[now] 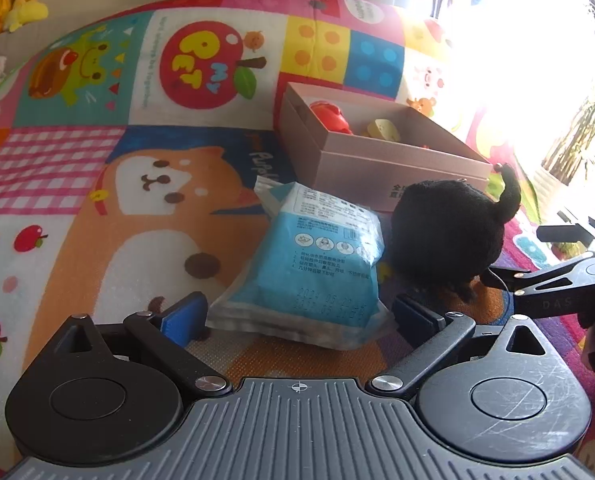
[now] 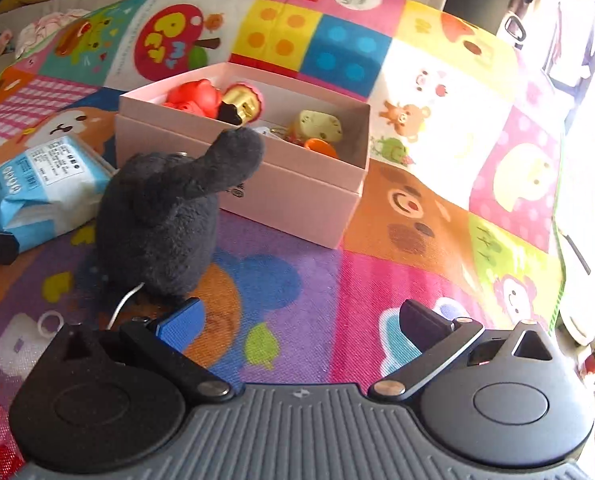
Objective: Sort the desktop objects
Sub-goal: 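Grasp the black plush with the right tool while the left holds the tissue pack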
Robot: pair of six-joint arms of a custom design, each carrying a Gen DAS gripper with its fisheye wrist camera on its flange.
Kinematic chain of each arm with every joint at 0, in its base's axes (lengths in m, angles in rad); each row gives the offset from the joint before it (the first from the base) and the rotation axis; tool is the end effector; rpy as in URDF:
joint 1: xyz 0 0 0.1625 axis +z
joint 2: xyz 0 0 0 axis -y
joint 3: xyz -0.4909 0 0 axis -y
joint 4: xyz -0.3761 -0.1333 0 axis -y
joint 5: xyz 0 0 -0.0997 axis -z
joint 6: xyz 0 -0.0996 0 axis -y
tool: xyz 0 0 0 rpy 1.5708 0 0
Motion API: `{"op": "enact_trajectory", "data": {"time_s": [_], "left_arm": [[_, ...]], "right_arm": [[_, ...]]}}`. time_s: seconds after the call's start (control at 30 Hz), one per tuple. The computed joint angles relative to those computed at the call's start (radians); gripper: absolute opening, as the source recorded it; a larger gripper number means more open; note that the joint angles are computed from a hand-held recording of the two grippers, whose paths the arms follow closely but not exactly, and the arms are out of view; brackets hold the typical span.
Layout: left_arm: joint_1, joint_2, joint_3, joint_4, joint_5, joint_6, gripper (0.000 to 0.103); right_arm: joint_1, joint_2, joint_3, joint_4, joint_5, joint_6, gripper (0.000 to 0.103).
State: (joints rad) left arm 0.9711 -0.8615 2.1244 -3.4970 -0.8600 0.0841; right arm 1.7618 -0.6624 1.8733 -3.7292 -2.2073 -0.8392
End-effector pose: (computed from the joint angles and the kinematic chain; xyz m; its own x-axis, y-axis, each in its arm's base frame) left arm -0.1517 -0.5732 0.1785 -0.8120 0.1504 -0.5640 0.5147 0.6401 -0.5704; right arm 0.1948 -0.6170 0.1466 -0.5062 -0.2119 0.8360 -0.7297 0.6218 -0.2843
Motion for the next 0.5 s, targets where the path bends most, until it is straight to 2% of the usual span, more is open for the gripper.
{"op": "enact_trajectory", "data": {"time_s": [0.1,0.2,0.37,0.5], "left_arm": [[-0.001,0.003,-0.001,0.001,0.005,0.001,0.101],[-0.003,0.005,-0.003,0.004,0.011,0.003,0.102],[-0.003,0.005,-0.004,0.006,0.012,0.003,0.102],[-0.003,0.005,-0.004,0.007,0.011,0.002,0.102]], "right_arm": [[-0.007,-0.034,0.038,-0.007,0.029,-0.006,0.103],[-0.007,-0.080,0.087,0.002,0.092,0.000,0.103],[0.004,-0.148,0.126,0.169,0.222,0.053,0.103],[0.036,-0.074,0.076,0.153,0.172,-0.019,0.103]]}}
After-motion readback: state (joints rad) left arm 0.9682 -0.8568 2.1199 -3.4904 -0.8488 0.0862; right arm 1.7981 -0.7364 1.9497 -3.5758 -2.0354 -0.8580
